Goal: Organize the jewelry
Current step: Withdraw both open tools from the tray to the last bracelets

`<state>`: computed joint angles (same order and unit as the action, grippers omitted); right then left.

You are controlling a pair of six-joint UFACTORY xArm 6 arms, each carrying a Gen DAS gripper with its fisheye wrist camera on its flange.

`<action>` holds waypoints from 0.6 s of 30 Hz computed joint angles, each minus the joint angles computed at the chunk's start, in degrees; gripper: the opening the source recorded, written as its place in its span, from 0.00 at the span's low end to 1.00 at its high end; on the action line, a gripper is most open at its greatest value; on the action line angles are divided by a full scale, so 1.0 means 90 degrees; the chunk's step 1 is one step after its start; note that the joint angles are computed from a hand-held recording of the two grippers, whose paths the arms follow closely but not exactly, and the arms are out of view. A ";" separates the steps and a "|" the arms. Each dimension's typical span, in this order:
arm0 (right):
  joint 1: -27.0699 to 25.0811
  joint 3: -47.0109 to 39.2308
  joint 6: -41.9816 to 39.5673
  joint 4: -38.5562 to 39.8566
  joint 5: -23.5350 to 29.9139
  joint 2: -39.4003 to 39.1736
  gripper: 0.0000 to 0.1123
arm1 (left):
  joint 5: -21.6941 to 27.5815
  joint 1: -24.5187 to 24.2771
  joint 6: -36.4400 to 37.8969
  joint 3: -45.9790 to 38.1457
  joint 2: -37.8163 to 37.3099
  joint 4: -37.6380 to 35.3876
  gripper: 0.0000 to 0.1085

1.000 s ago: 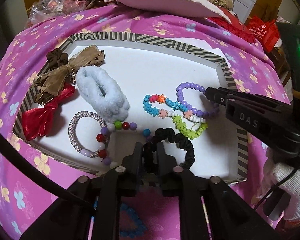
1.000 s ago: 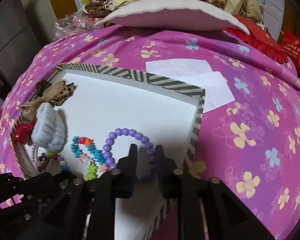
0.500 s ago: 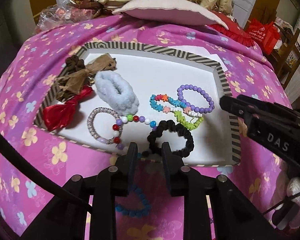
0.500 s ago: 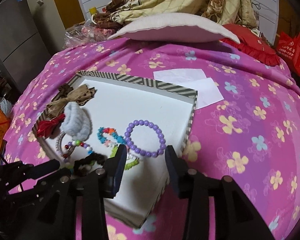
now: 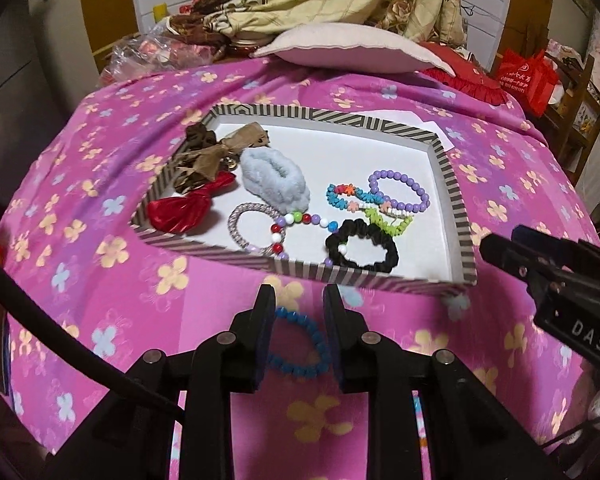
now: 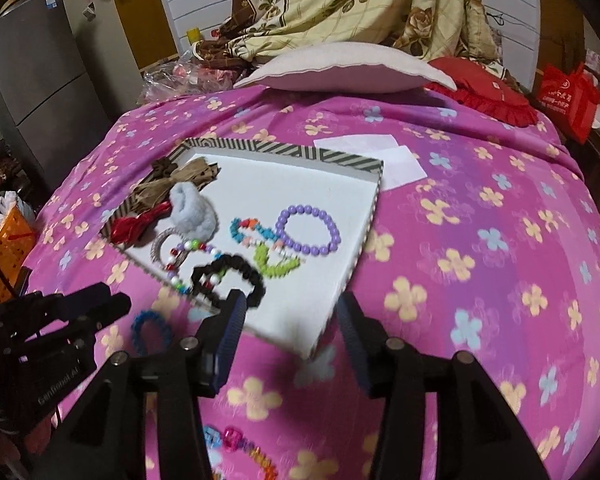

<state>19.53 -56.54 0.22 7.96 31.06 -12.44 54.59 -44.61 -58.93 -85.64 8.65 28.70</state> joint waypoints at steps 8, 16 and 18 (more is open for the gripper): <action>0.0236 0.0896 0.0392 -0.0238 0.0054 -0.0961 0.47 | 0.0021 -0.0307 -0.0523 0.0686 -0.0609 0.0356 0.35; 0.0534 0.1426 0.0775 -0.0479 0.0159 -0.1654 0.48 | 0.0100 -0.0562 -0.0922 0.1174 -0.1068 0.0486 0.35; 0.0596 0.1551 0.0866 -0.0517 0.0172 -0.1835 0.48 | 0.0094 -0.0604 -0.1004 0.1305 -0.1185 0.0492 0.35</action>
